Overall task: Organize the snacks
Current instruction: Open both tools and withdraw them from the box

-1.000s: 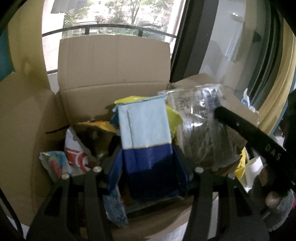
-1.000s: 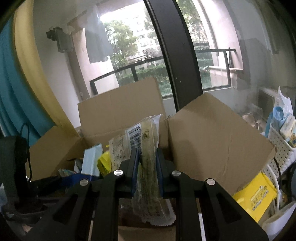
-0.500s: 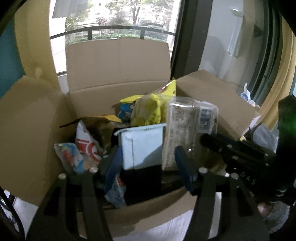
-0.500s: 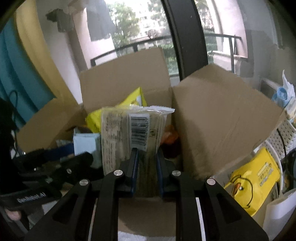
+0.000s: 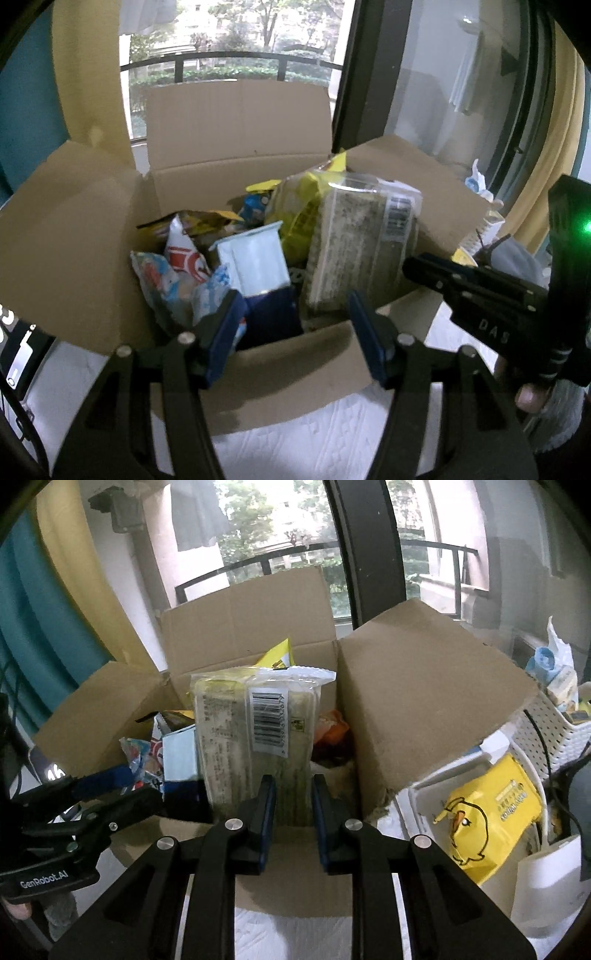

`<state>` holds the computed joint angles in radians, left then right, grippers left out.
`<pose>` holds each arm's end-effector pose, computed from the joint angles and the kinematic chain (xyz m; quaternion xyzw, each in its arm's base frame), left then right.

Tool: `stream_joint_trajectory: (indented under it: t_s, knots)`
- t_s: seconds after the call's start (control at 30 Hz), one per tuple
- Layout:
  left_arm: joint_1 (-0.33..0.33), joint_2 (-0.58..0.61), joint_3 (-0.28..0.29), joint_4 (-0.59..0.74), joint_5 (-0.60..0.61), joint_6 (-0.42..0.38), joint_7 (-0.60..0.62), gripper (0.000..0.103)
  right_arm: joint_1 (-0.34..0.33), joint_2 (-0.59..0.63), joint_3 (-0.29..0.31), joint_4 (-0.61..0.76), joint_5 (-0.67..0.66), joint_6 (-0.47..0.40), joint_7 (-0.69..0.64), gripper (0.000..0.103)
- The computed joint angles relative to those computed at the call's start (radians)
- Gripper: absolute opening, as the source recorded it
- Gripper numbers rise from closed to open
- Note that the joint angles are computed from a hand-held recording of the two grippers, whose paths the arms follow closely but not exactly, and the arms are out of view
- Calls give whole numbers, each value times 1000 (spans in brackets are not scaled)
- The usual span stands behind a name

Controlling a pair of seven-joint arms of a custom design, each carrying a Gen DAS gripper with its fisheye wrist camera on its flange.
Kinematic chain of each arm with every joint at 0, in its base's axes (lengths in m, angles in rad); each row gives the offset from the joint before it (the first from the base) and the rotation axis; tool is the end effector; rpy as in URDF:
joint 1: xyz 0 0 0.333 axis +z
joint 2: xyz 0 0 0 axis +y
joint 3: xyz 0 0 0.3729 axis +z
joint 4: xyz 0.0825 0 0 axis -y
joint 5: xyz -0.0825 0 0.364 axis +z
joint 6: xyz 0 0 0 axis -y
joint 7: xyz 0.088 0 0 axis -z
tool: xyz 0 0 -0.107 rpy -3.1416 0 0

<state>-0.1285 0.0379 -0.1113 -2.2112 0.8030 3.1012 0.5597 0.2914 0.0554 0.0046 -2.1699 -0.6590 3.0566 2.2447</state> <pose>0.5242 -0.1893 0.5146 -0.6369 0.6471 -0.3486 0.2325 0.5315 0.2124 0.5245 -0.7211 0.5568 -0.2613 0.3190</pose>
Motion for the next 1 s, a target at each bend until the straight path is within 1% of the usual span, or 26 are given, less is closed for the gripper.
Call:
stream_joint_trajectory:
  t_s: [0.1,0.3,0.33,0.37,0.4,0.43,0.47,0.6,0.73,0.9,1.0]
  knots:
    - [4,-23,-1,-18,27,1,-27,62,2,-16,-2,-11,-42,-8,40,22]
    - [47,-72,-39,-56,73,11,-72,62,-19,-48,21,-29,-122,-21,117,22]
    - [56,-81,-48,-64,78,12,-77,62,-23,-54,26,-33,-123,-22,119,25]
    - [67,-88,-58,-70,93,14,-92,62,-25,-59,34,-41,-81,-28,87,31]
    - [77,-99,-67,-79,103,16,-102,62,-27,-65,40,-52,-51,-25,63,33]
    - [88,-105,-78,-85,111,17,-112,62,-32,-71,46,-59,-73,-25,83,35]
    - [99,-114,-87,-92,118,19,-120,62,-38,-77,52,-63,-100,-29,107,35]
    - [141,-151,-129,-128,140,29,-149,62,-51,-107,76,-96,-102,-34,119,35]
    - [182,-193,-170,-173,124,45,-138,63,-68,-143,104,-129,-105,-34,128,36]
    - [251,-265,-239,-251,100,77,-117,65,-97,-197,151,-183,-111,-32,148,37]
    - [245,-308,-232,-307,50,99,-73,66,-110,-231,179,-223,-98,-31,145,39]
